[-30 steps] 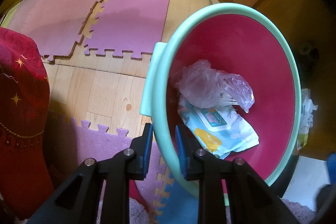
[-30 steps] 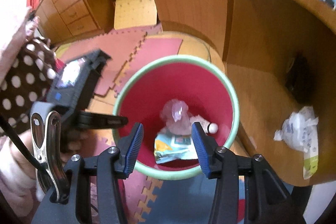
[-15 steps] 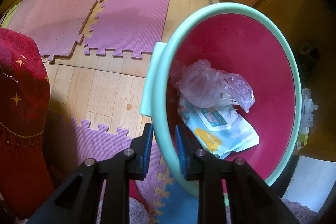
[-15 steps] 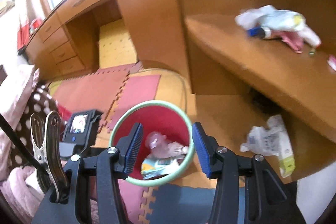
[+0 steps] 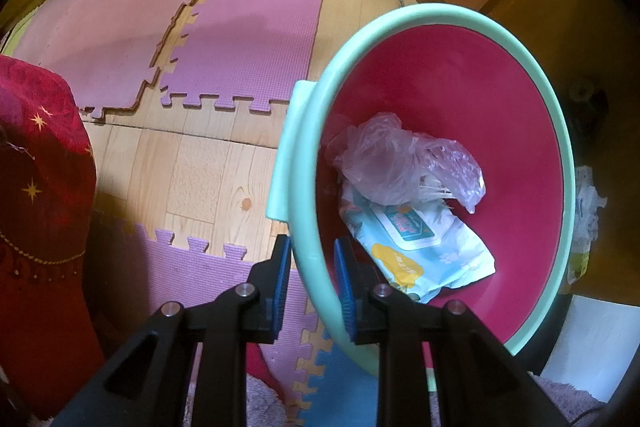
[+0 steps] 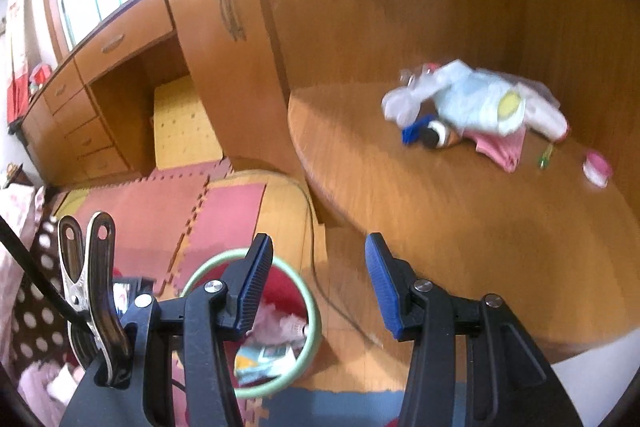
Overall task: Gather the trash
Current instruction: 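Move the right gripper back toward the items on the shelf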
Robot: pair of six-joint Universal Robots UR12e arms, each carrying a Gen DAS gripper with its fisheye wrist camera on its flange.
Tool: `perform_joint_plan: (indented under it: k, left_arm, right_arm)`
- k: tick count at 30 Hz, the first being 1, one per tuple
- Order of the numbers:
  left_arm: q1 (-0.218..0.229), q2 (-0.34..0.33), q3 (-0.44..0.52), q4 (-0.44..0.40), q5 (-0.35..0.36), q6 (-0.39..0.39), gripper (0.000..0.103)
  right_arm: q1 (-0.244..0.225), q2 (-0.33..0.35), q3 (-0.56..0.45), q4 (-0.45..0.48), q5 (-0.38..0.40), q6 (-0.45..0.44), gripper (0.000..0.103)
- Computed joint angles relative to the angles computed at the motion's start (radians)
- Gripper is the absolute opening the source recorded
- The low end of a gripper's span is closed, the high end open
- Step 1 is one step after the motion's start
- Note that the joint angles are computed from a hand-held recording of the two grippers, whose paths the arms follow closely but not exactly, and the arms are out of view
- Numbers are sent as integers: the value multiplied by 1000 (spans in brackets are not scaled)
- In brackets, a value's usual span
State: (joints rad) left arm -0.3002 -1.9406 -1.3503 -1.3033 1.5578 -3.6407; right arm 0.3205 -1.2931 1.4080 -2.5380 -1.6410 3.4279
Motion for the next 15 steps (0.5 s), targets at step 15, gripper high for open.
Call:
perform_joint_plan:
  k: [15]
  left_arm:
    - [-7,-9,16,-17,16,6,23]
  right_arm:
    - [-46,99,-119,-89,-115,196,49]
